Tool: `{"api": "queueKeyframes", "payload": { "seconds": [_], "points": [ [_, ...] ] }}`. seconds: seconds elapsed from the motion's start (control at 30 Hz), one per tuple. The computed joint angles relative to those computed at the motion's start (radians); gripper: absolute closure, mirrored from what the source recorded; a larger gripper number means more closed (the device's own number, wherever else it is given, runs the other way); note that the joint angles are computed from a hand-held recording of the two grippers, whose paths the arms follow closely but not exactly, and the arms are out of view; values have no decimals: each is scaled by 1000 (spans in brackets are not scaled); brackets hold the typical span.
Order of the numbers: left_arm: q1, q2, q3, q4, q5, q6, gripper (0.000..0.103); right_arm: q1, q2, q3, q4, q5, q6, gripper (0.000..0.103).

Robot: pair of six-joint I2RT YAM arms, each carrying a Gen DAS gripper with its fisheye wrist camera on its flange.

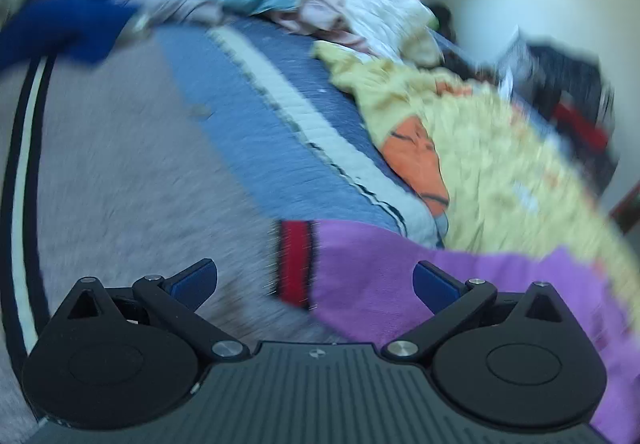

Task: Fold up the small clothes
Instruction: 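Move the left gripper to the other sleeve cuff and grasp it, then lift the held sleeve and fold it across the sweater body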

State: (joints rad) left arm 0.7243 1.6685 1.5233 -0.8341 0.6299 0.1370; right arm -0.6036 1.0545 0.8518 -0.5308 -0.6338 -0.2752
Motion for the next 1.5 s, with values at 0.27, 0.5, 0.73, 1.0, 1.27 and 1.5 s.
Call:
{"api": "queueKeyframes", "payload": {
  "seconds": [0.27, 0.5, 0.73, 1.0, 1.27, 1.5],
  "points": [
    [38, 125, 59, 3, 191, -135, 0, 47, -118, -62, 23, 11, 60, 3],
    [5, 228, 157, -50, 292, -215, 4, -4, -159, -95, 37, -68, 112, 3],
    [-16, 266, 208, -116, 277, -231, 101, -20, -154, -83, -22, -91, 75, 4],
    [-120, 165, 233, -10, 431, -428, 101, -101, -107, -55, -43, -123, 108, 3],
    [-564, 85, 191, 384, 399, -847, 101, -202, -46, -17, -114, -122, 87, 3],
    [-906, 292, 547, 468, 296, -1011, 101, -329, -46, -12, -226, -177, -30, 2]
  ]
}}
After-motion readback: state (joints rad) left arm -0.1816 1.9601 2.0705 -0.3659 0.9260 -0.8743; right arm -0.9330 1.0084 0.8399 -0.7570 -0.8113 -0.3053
